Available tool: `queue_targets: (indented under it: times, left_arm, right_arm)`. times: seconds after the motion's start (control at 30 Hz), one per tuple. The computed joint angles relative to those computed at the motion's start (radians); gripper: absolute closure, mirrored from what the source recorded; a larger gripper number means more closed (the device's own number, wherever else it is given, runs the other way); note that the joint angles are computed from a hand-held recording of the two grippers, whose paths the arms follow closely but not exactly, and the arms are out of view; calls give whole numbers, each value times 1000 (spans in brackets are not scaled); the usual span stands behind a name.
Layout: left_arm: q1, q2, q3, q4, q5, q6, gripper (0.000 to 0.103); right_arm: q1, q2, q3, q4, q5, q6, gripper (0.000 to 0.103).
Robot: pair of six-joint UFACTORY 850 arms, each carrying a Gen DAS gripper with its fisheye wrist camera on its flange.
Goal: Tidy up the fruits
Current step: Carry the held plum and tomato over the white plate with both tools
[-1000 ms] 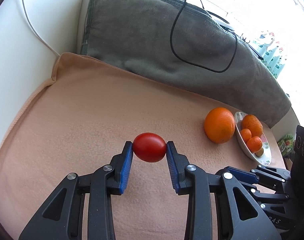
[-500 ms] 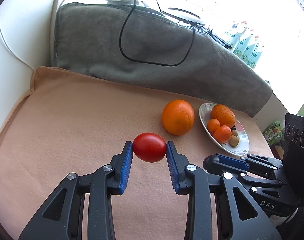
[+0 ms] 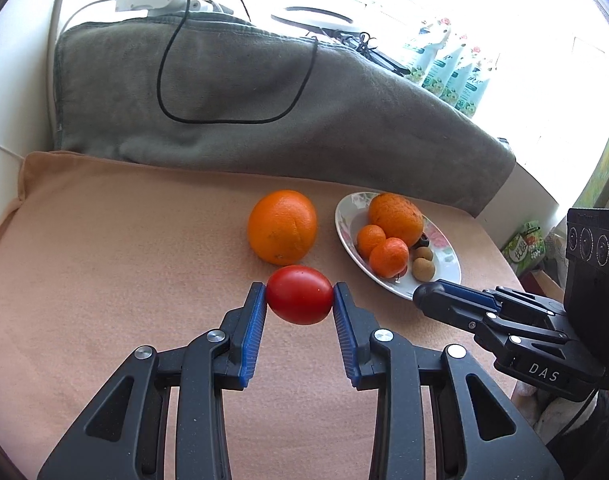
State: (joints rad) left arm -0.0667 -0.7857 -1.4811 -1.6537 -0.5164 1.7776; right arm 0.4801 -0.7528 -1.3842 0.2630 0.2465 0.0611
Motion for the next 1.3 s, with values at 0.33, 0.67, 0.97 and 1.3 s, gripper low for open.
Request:
queue_targets:
  times: [0.33,0.67,0.97,1.3]
  left_arm:
    - [-44,1,2,32,-10,-6,71]
    - [-95,-6,-18,82,-20,-24,71]
    - [-135,-32,-61,143,-21,-65,71]
    - [-158,-63,-108,198,-24,-117,71]
  right_arm:
    - [-44,57,82,79,44,-48,79]
    - [-84,72,98,136,63,-94,79]
    - [-123,56,76,115,48,-61,79]
    - [-148,28,45,71,26,-10,79]
